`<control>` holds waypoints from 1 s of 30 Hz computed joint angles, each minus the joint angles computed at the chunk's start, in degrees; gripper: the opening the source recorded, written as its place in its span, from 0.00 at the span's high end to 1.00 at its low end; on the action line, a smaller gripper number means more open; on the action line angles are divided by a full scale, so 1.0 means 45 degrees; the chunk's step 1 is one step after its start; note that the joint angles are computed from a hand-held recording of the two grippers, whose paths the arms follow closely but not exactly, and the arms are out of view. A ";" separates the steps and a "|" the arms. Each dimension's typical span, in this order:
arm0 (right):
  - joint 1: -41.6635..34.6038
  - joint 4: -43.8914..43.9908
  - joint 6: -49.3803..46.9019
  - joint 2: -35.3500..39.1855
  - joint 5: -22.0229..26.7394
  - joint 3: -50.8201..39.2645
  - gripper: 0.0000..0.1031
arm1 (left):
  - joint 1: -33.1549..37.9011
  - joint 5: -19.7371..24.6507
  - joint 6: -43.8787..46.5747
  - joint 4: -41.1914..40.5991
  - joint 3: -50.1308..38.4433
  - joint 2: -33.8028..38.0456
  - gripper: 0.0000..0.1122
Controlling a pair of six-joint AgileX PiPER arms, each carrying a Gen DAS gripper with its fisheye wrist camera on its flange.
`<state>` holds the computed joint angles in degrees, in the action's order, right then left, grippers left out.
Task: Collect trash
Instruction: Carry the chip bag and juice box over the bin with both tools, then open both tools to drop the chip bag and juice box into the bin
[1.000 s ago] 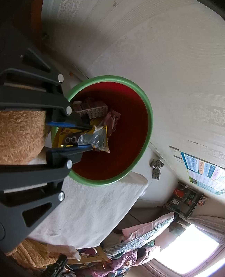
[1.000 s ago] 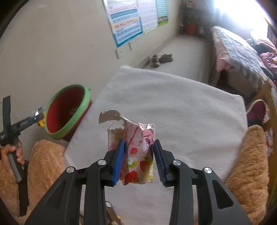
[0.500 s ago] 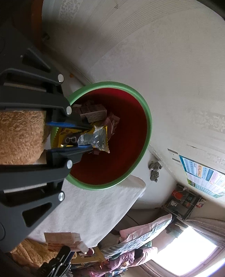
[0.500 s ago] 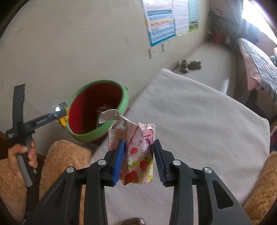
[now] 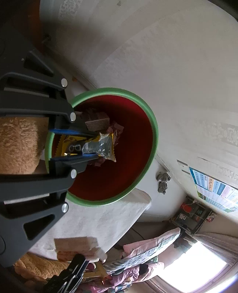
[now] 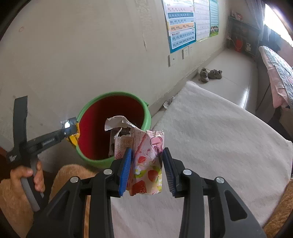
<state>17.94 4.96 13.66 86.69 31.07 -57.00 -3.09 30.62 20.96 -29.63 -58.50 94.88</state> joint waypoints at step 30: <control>0.0997 -0.0086 0.0011 0.3025 -0.0237 -0.2573 0.56 | 0.0280 0.0492 0.0339 -0.0087 -0.0729 0.1115 0.50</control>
